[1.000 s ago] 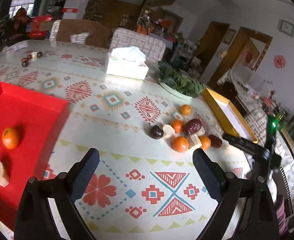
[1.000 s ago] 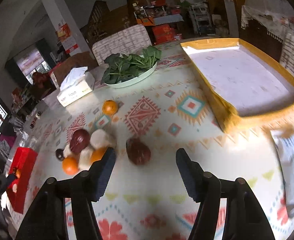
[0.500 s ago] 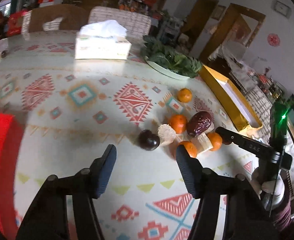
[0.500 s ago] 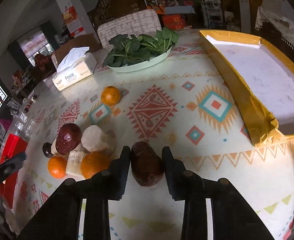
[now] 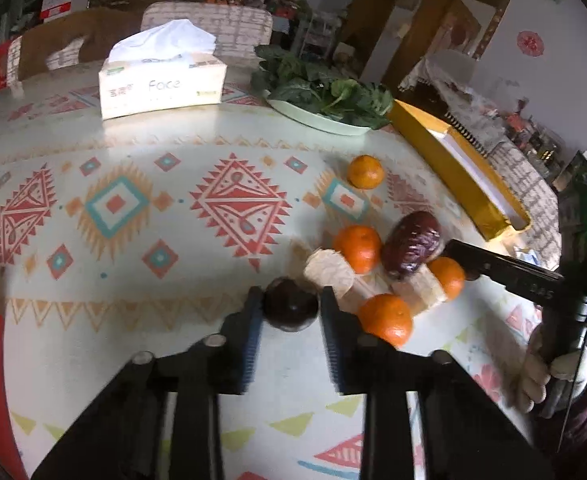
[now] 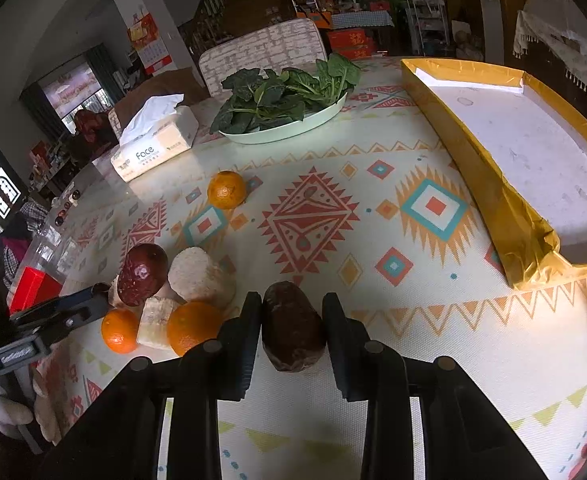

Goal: Organize fruits
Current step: 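Carry the date and dark fruit over the red tray and release both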

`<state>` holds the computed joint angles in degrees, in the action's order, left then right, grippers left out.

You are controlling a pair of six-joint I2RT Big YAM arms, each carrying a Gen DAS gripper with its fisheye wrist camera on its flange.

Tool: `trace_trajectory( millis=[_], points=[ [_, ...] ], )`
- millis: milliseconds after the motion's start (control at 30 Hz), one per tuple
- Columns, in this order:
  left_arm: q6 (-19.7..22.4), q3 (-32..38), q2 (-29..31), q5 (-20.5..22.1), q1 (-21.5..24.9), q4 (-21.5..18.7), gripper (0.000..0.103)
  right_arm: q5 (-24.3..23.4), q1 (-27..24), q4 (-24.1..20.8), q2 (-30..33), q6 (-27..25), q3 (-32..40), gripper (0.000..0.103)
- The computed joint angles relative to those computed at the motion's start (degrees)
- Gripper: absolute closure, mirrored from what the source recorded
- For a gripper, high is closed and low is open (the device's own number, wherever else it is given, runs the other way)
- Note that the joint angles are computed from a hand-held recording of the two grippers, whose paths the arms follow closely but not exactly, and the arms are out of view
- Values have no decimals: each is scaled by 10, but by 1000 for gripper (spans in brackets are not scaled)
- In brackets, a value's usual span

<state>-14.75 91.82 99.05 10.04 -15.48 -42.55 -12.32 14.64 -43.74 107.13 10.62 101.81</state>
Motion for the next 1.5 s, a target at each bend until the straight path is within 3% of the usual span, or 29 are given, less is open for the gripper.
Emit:
trace_trajectory(
  millis=[200, 367, 600, 767, 900, 1067, 1267, 1500],
  points=[
    [3, 9, 4, -48, -15, -9, 77, -1, -1, 4, -2, 4, -3, 70],
    [-14, -33, -35, -52, -16, 22, 78, -4, -5, 23, -13, 19, -21, 70],
    [-54, -153, -179, -69, 11, 69, 78, -5, 4, 51, -53, 37, -61, 70],
    [-95, -238, -285, -83, 59, 80, 78, -86, 29, 56, -84, 56, -76, 70],
    [-114, -300, -361, -101, 113, 80, 78, -142, 68, 33, -73, 63, -43, 70],
    [-125, -348, -408, -100, 184, 72, 78, -155, 130, 3, -42, 56, 12, 70],
    [-139, -377, -414, -68, 252, 72, 78, -148, 209, -55, 24, 27, 113, 70],
    [-143, -380, -401, -44, 277, 72, 75, -119, 274, -137, 126, 0, 251, 70]
  ],
)
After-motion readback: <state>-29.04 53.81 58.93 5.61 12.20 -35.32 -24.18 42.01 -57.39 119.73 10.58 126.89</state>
